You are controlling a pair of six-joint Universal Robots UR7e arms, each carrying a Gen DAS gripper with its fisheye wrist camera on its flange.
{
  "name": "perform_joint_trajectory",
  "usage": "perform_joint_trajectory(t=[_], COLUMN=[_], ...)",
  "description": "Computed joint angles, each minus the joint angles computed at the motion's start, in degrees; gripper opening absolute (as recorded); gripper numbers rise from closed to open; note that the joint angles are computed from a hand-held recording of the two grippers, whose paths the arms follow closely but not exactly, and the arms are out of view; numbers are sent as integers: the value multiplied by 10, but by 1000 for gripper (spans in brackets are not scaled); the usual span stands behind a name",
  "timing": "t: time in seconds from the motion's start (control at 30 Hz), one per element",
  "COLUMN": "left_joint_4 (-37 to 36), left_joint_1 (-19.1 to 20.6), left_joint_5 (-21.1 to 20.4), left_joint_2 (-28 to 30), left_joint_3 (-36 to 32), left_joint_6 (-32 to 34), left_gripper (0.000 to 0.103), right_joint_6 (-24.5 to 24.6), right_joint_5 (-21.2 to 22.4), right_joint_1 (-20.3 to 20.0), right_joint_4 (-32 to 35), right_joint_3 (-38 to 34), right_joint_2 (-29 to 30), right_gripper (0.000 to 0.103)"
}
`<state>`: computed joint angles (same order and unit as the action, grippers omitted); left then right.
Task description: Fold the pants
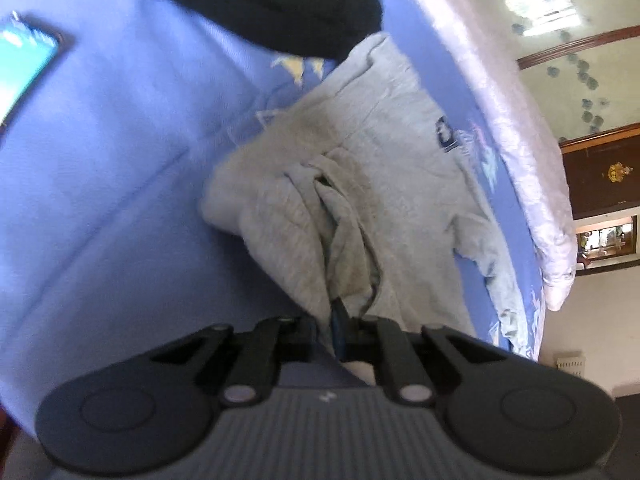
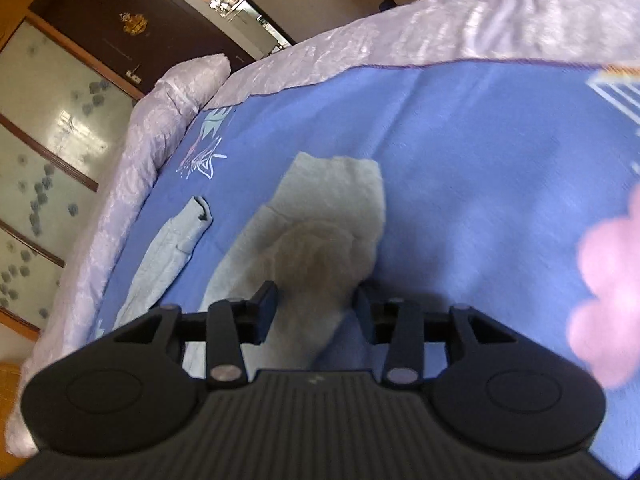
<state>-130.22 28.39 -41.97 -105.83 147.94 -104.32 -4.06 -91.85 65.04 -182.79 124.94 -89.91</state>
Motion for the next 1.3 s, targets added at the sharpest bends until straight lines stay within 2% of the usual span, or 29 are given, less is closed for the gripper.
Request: perform_joint_trajectory(t=[0.07, 0.13, 0.2, 0.27, 0.33, 0.47, 0.5, 0.53, 0.57, 0.6, 0.63, 0.67, 0.7, 0.73, 0.77, 0.8, 0.87, 0.97, 1.03, 1.07, 1.17, 1.2, 1.27, 1.3], left_joint_4=[93, 173, 253, 297, 320, 328, 327, 321, 315, 321, 340, 369, 408, 457, 499, 526, 540, 495, 414, 370, 262, 247, 281, 306], left_joint_1=[-33, -66, -95, -119, -134, -135, -130, -121, -122, -131, -141, -153, -168, -184, -200, -214, -227, -218, -188, -174, -136, -128, -105, -93], left_joint_5=[7, 12, 12, -2, -23, -82, -93, -109, -113, -112, -110, -106, -101, -97, -96, -93, -82, -47, -27, -16, -3, -5, -23, -39], left_joint_2=[-35, -62, -79, -102, -114, -113, -106, -98, -101, -108, -117, -125, -130, -132, -141, -149, -158, -133, -90, -65, 3, 18, 57, 67], left_joint_3=[-17, -31, -47, -46, -39, -9, -3, 0, 6, 7, 2, -6, -17, -32, -43, -49, -57, -57, -57, -56, -51, -49, -62, -68], left_joint_6=[-45, -85, -122, -148, -165, -185, -184, -181, -179, -183, -187, -196, -215, -240, -260, -274, -271, -215, -133, -89, 9, 27, 26, 17], left_gripper=[4, 4, 4, 4, 4, 4, 8, 10, 13, 17, 21, 25, 21, 20, 20, 20, 20, 20, 20, 20, 20, 22, 21, 16], right_joint_6=[-22, -47, -69, -85, -105, -123, -133, -147, -155, -155, -145, -137, -133, -135, -140, -151, -196, -245, -261, -264, -293, -299, -314, -316], right_joint_5=[-6, 29, 65, 100, 124, 76, 82, 112, 128, 120, 89, 44, 4, -21, -22, 1, 54, 53, 43, 33, 11, 0, -20, -42], right_joint_1=[2, -6, -25, -57, -95, -138, -162, -188, -202, -201, -178, -154, -131, -112, -100, -99, -95, -20, 29, 57, 92, 102, 88, 78], right_joint_4=[23, 25, 49, 94, 135, 175, 178, 168, 160, 161, 142, 104, 48, 9, -6, 4, 63, 97, 105, 102, 116, 121, 150, 161], right_joint_3=[-7, 7, 30, 49, 59, 76, 86, 105, 119, 125, 125, 135, 148, 157, 165, 173, 187, 194, 203, 193, 208, 193, 192, 195], right_joint_2=[-16, -52, -114, -179, -222, -246, -254, -271, -288, -302, -297, -302, -301, -303, -311, -332, -376, -349, -313, -270, -232, -206, -208, -213], right_gripper=[4, 4, 4, 4, 4, 6, 8, 8, 11, 16, 21, 34, 45, 45, 45, 45, 45, 45, 45, 45, 44, 44, 43, 43])
